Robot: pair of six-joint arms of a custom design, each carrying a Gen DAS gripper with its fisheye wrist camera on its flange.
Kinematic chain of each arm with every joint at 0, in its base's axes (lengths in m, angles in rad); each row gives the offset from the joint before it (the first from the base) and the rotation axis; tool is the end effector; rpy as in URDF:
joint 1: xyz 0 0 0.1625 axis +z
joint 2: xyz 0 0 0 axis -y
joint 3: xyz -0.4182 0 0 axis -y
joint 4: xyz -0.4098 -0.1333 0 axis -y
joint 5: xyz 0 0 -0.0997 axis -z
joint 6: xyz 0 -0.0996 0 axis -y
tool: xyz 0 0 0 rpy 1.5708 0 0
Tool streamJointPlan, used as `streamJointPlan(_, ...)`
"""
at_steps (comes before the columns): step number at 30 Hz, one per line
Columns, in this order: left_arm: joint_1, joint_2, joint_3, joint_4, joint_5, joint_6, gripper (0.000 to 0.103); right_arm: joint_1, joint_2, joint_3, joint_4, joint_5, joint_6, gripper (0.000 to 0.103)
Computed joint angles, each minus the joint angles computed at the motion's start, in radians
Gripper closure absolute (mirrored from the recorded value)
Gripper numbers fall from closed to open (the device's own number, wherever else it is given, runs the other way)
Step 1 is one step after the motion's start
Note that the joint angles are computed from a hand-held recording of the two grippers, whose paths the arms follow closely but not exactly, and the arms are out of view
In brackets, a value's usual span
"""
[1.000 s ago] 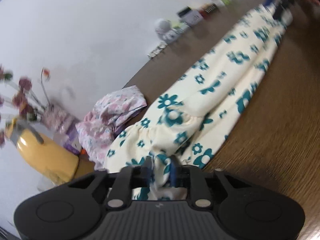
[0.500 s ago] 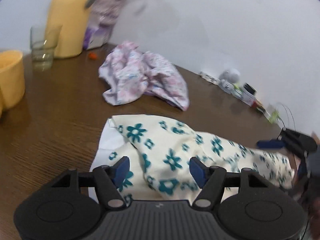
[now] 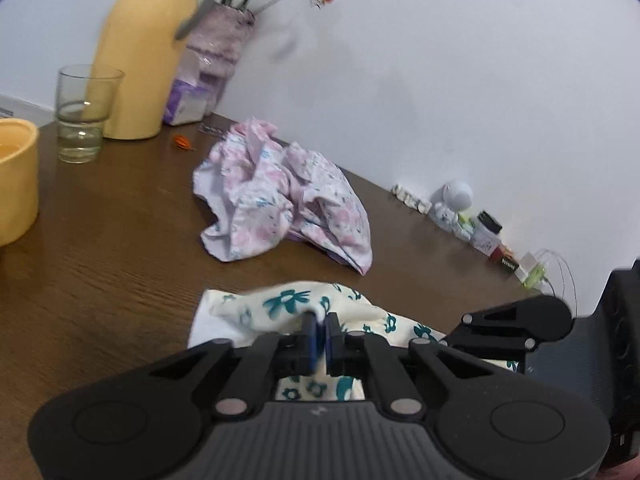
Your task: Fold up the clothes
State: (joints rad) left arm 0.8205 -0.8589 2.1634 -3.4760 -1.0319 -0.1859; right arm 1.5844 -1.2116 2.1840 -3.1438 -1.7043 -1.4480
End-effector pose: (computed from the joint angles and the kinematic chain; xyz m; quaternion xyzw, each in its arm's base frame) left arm -0.2139 -0.5000 0.0696 0.1808 0.9063 -0.3692 0.0983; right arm 0.1270 -0.5142 0.1903 0.6215 -0.7229 0.1806 0.2420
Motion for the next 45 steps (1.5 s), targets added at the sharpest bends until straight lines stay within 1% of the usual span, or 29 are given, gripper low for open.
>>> streamJointPlan(1, -0.004, -0.017, 0.014, 0.033, 0.015, -0.008, 0.053, -0.006, -0.001, 0.011, -0.005, 0.001, -0.003, 0.099)
streamJointPlan(2, -0.008, -0.036, 0.031, 0.070, 0.024, -0.007, 0.043, -0.011, -0.001, 0.028, -0.024, 0.000, -0.013, 0.099)
streamJointPlan(3, -0.015, -0.053, 0.049, 0.098, 0.036, 0.005, 0.039, -0.017, -0.003, 0.044, -0.045, 0.004, -0.025, 0.099)
streamJointPlan(6, -0.039, -0.089, 0.077, 0.213, 0.101, 0.009, 0.039, -0.031, -0.024, 0.071, -0.052, 0.034, -0.028, 0.099)
streamJointPlan(8, -0.039, -0.099, 0.081, 0.269, 0.120, 0.003, 0.042, -0.041, -0.038, 0.083, -0.047, 0.057, -0.031, 0.098)
streamJointPlan(10, -0.036, -0.103, 0.086, 0.294, 0.118, 0.012, 0.046, -0.036, -0.026, 0.073, -0.045, 0.059, -0.045, 0.091)
streamJointPlan(12, -0.039, -0.101, 0.091, 0.294, 0.124, 0.039, 0.048, -0.030, -0.021, 0.069, -0.041, 0.059, -0.068, 0.063)
streamJointPlan(14, -0.045, -0.091, 0.085, 0.302, 0.146, 0.056, 0.054, -0.024, -0.013, 0.063, -0.037, 0.056, -0.090, 0.058)
streamJointPlan(15, -0.049, -0.085, 0.079, 0.311, 0.164, 0.059, 0.067, -0.018, -0.002, 0.054, -0.032, 0.047, -0.093, 0.057)
streamJointPlan(16, -0.053, -0.081, 0.072, 0.327, 0.180, 0.057, 0.097, -0.011, 0.009, 0.043, -0.026, 0.036, -0.093, 0.057)
streamJointPlan(17, -0.053, -0.084, 0.064, 0.354, 0.181, 0.041, 0.100, -0.005, 0.019, 0.030, -0.012, 0.018, -0.079, 0.061)
streamJointPlan(18, -0.050, -0.088, 0.057, 0.364, 0.171, 0.026, 0.102, -0.002, 0.023, 0.020, 0.010, 0.008, -0.058, 0.076)
streamJointPlan(19, -0.056, -0.083, 0.053, 0.353, 0.186, 0.024, 0.102, -0.003, 0.017, 0.015, 0.035, 0.014, -0.032, 0.087)
streamJointPlan(20, -0.066, -0.075, 0.048, 0.336, 0.210, 0.033, 0.102, -0.005, 0.010, 0.015, 0.048, 0.025, -0.011, 0.091)
streamJointPlan(23, -0.081, -0.042, 0.029, 0.266, 0.256, 0.059, 0.102, -0.028, -0.018, 0.055, -0.004, 0.096, -0.020, 0.093)
streamJointPlan(27, -0.067, 0.025, -0.020, 0.302, 0.317, 0.047, 0.101, -0.042, -0.019, 0.084, -0.023, 0.092, -0.041, 0.093)
streamJointPlan(30, -0.068, 0.046, -0.015, 0.233, 0.331, 0.037, 0.099, -0.048, 0.012, 0.120, -0.141, 0.095, -0.111, 0.093)
streamJointPlan(31, -0.072, 0.039, -0.009, 0.233, 0.336, 0.000, 0.093, -0.044, 0.012, 0.123, -0.148, 0.091, -0.112, 0.092)
streamJointPlan(32, -0.078, 0.031, -0.002, 0.238, 0.347, -0.039, 0.090, -0.041, 0.007, 0.123, -0.141, 0.086, -0.106, 0.091)
streamJointPlan(33, -0.090, 0.022, 0.007, 0.247, 0.374, -0.076, 0.076, -0.040, -0.001, 0.124, -0.131, 0.086, -0.099, 0.087)
streamJointPlan(34, -0.107, 0.016, 0.018, 0.246, 0.411, -0.099, 0.068, -0.043, -0.017, 0.128, -0.116, 0.096, -0.091, 0.082)
streamJointPlan(35, -0.124, 0.010, 0.028, 0.249, 0.447, -0.123, 0.053, -0.047, -0.037, 0.131, -0.096, 0.109, -0.080, 0.063)
streamJointPlan(36, -0.141, 0.001, 0.038, 0.265, 0.485, -0.159, 0.044, -0.056, -0.067, 0.135, -0.059, 0.131, -0.065, 0.045)
streamJointPlan(37, -0.158, -0.013, 0.047, 0.309, 0.523, -0.219, 0.035, -0.065, -0.097, 0.139, -0.022, 0.154, -0.049, 0.040)
streamJointPlan(40, -0.206, -0.067, 0.065, 0.529, 0.603, -0.471, 0.021, -0.087, -0.194, 0.140, 0.106, 0.198, 0.024, 0.025)
streamJointPlan(41, -0.220, -0.083, 0.067, 0.608, 0.610, -0.553, 0.020, -0.095, -0.226, 0.138, 0.149, 0.212, 0.048, 0.015)
streamJointPlan(42, -0.236, -0.091, 0.072, 0.644, 0.611, -0.608, 0.016, -0.107, -0.259, 0.140, 0.182, 0.228, 0.062, 0.004)
streamJointPlan(43, -0.253, -0.090, 0.080, 0.639, 0.607, -0.636, 0.008, -0.119, -0.288, 0.144, 0.203, 0.241, 0.073, 0.000)
streamJointPlan(45, -0.287, -0.065, 0.092, 0.566, 0.586, -0.649, 0.000, -0.147, -0.348, 0.156, 0.235, 0.264, 0.096, 0.000)
